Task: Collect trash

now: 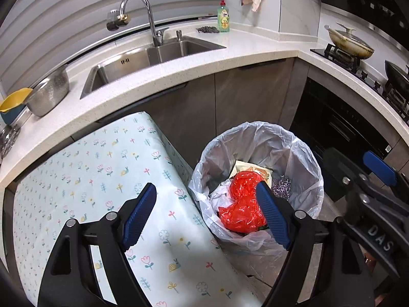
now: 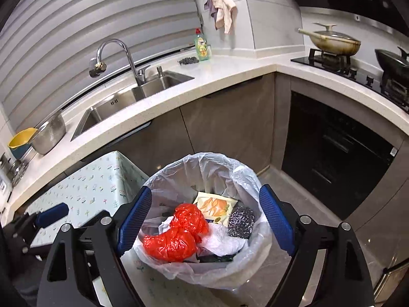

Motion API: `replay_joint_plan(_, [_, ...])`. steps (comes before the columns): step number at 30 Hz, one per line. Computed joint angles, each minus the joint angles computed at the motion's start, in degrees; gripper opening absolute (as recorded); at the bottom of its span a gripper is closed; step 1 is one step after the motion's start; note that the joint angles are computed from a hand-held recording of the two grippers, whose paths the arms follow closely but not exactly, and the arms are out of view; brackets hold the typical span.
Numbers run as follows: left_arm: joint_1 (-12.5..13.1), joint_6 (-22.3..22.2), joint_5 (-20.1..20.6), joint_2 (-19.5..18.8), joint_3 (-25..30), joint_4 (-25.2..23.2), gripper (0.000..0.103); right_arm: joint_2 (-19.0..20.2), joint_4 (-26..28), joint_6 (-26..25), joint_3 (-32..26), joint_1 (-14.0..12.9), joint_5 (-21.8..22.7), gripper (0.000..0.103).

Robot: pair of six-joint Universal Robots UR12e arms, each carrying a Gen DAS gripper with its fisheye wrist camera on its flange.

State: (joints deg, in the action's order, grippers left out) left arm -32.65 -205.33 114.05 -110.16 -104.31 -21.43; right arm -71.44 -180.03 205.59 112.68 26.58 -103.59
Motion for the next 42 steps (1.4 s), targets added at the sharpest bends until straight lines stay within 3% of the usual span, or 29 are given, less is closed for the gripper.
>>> replay_joint_plan(9, [-0.43,-2.37,2.25,3.33,-3.82,0.56,0.078,-3.11,-0.06,-0.65,2.9,0.33,-0.33,0.084])
replay_joint_plan(11, [-0.58,-3.35,3.1,4.05,-4.7,0.16,0.087,-3.71,0.08,-1.59,3.41,0.62,-0.43,0.084])
replay_joint_plan(13, [-0.97,-4.51,4.72,4.8,-5.71,0.21,0.088,-4.2,0.17,-2.48,3.81,1.08,-0.86,0.084])
replay_joint_plan(17, [-1.71,-5.57,6.77,6.06,-7.11,-0.06,0.09,-5.45,0.96,-3.56,4.64,1.94,-1.06,0.089])
replay_joint_plan(19, [-2.08,-6.18,7.79,6.71,-7.85,-0.04,0.094,-5.93,1.34,-3.74,4.98,2.45,-1.46,0.097])
replay_joint_plan(25, [-3.39,-7.13,10.29,8.16,-9.33,-0.14,0.096,-7.02,3.77,-6.17,5.69,4.14,-2.37,0.097])
replay_joint_plan(42, [-4.99,-10.07,10.26,9.0,-10.1,-2.71,0.096,-7.88,4.32,-5.34,6.97,5.46,-2.39,0.097])
